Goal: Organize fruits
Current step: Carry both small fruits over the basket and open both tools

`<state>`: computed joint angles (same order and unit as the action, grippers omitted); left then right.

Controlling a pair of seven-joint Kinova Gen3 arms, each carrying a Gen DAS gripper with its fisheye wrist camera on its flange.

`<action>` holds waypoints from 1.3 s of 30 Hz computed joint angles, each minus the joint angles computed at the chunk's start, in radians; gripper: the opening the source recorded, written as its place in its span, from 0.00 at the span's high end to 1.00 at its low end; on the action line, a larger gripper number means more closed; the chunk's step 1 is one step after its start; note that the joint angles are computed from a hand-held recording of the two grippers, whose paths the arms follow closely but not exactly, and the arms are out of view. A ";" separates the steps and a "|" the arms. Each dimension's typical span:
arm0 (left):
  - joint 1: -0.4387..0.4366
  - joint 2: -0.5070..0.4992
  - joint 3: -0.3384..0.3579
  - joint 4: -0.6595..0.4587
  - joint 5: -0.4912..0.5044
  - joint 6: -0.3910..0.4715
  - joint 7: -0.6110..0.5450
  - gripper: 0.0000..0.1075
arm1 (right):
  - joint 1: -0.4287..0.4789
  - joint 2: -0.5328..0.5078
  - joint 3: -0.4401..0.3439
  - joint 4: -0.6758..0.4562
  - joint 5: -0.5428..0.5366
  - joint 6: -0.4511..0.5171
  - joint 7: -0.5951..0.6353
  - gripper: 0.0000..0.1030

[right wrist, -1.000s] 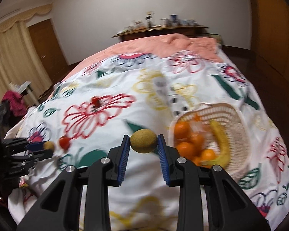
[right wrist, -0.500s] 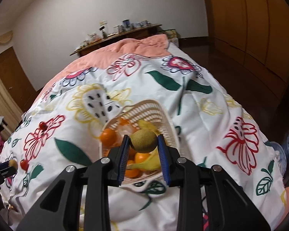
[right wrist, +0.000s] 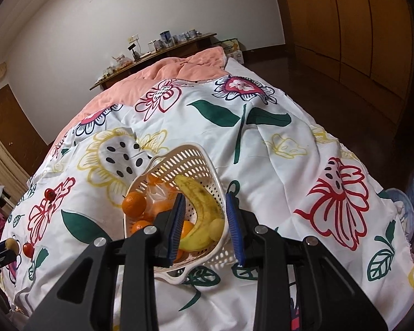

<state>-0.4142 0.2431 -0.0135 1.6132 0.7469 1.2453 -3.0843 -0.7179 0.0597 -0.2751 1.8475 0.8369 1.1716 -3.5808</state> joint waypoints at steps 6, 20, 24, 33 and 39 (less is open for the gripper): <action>0.014 -0.001 0.007 0.000 -0.001 -0.004 0.006 0.72 | -0.008 0.000 -0.006 0.000 0.012 0.010 -0.020 0.70; 0.146 0.011 0.065 -0.039 -0.039 -0.020 0.071 0.72 | -0.005 -0.017 -0.010 0.047 0.029 -0.028 -0.093 0.65; 0.199 0.026 0.088 -0.059 -0.060 -0.027 0.115 0.73 | 0.003 -0.027 -0.014 0.066 0.034 -0.042 -0.115 0.65; 0.320 0.057 0.130 -0.075 -0.146 -0.113 0.226 0.73 | 0.024 -0.052 -0.027 0.115 0.042 -0.078 -0.165 0.65; 0.373 0.080 0.153 -0.091 -0.193 -0.151 0.289 0.72 | 0.036 -0.058 -0.033 0.133 0.049 -0.100 -0.181 0.65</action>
<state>-0.0413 0.3230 0.1391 1.5218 0.5544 1.0944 -2.7958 -0.6823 0.0014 -0.3085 1.9806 0.8859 1.0718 -3.7623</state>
